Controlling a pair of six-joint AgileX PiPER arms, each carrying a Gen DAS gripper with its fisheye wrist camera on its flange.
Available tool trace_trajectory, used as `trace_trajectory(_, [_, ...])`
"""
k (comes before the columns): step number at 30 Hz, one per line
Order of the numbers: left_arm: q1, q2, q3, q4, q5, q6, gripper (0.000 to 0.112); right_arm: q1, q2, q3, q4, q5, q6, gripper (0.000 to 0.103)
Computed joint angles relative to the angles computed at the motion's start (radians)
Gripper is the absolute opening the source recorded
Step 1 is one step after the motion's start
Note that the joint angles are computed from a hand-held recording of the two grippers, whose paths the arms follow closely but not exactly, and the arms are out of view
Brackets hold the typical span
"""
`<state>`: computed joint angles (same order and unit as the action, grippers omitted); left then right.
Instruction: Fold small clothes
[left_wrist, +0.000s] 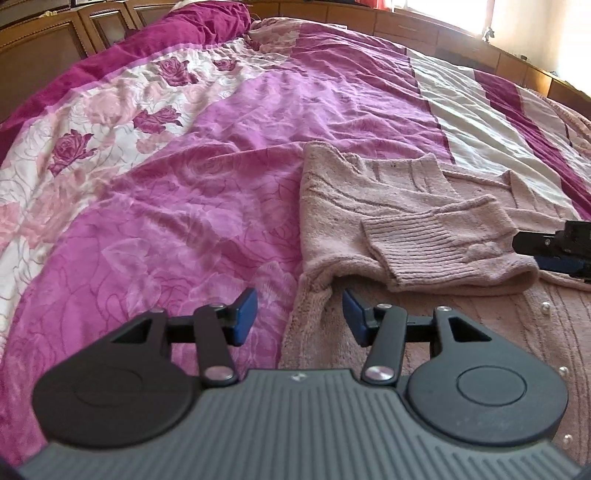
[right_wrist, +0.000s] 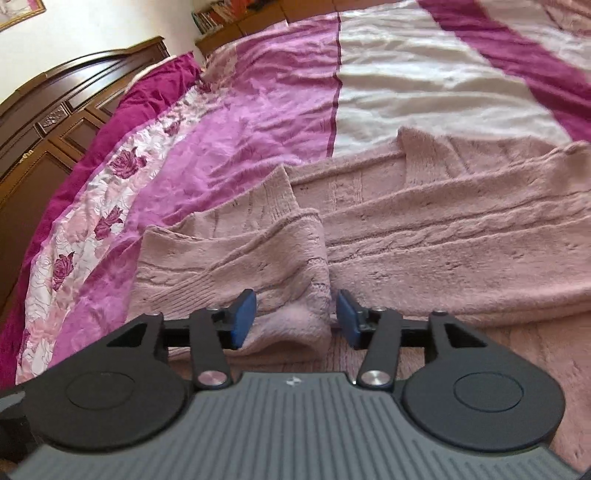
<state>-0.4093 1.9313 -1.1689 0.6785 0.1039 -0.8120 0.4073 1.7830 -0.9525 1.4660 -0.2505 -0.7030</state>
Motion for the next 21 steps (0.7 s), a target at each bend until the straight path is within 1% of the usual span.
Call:
trace_trajectory(2, [-0.001,-0.021,0.018,0.024,-0.004,-0.027,0.053,0.025,-0.029,0.029,-0.038,-0.036,0.042,0.064])
trace_trajectory(6, [-0.008,-0.044,0.033,0.048,0.010,-0.050,0.053,0.074,-0.080,0.067,-0.042,-0.108,0.050,0.067])
trace_trajectory(9, [-0.015,-0.049,0.030,0.053,0.037,-0.056,0.053,0.099,-0.105,0.079,-0.047,-0.131,0.045,0.068])
trace_trajectory(12, [-0.022,-0.046,0.025,0.102,0.067,-0.107,0.053,0.118,-0.111,0.076,-0.054,-0.130,0.035,0.068])
trace_trajectory(14, [-0.023,-0.044,0.022,0.096,0.084,-0.106,0.053,0.128,-0.104,0.068,-0.065,-0.118,0.032,0.068])
trace_trajectory(18, [-0.014,-0.047,0.035,0.081,0.090,-0.096,0.053,0.153,-0.075,0.040,-0.083,-0.093,0.028,0.068])
trace_trajectory(21, [-0.006,-0.045,0.042,0.080,0.089,-0.099,0.053,0.168,-0.032,-0.010,-0.057,-0.061,-0.025,0.068])
